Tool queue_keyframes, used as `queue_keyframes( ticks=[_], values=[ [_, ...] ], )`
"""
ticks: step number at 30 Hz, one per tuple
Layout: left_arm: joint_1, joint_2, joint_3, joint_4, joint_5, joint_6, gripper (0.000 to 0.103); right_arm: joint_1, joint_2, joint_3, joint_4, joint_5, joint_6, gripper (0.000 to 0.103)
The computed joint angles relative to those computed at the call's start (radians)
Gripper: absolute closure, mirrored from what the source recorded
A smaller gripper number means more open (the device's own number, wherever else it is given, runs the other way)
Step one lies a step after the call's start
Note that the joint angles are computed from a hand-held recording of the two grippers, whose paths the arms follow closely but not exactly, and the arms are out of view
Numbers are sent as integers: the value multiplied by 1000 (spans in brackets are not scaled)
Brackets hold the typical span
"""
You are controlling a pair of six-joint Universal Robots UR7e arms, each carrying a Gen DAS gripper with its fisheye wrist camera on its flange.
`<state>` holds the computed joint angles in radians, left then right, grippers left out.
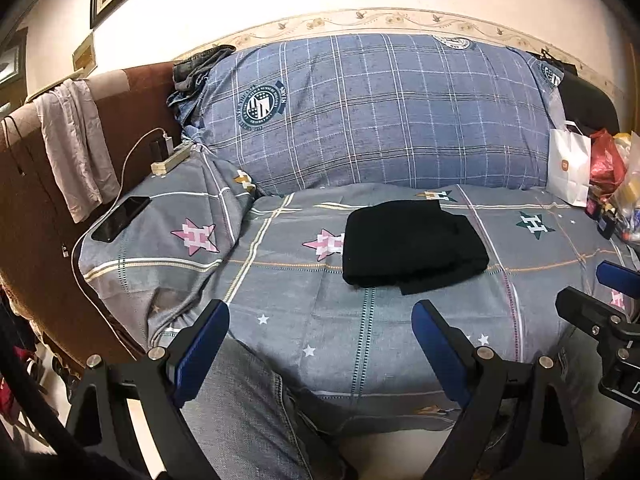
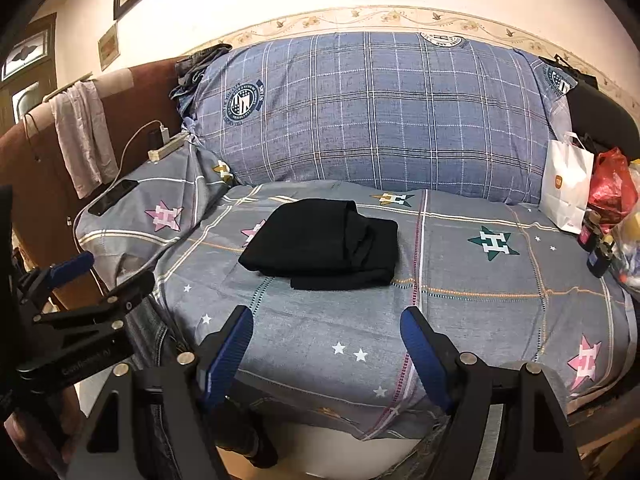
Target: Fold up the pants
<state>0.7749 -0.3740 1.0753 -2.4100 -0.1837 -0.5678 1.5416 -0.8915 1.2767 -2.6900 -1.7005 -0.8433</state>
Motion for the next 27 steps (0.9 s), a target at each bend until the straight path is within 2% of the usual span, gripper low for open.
queue_keyframes(
  ticks=[9,14,17,24,27],
  values=[
    [18,-27,6,41,-89,-45,10,4,12,-7,-3,-27,-7,24],
    [39,-29,-32,145,-156,-90,10,4,38,-38,16,-59,7,24],
    [56,-21,-64,161,-225,-58,10,3,60,-67,33,-81,15,24],
    [89,18,-166,194,-319,32,10,2,114,-148,66,-116,35,24],
    [112,43,-227,222,-379,66,10,9,157,-204,84,-165,39,24]
  ],
)
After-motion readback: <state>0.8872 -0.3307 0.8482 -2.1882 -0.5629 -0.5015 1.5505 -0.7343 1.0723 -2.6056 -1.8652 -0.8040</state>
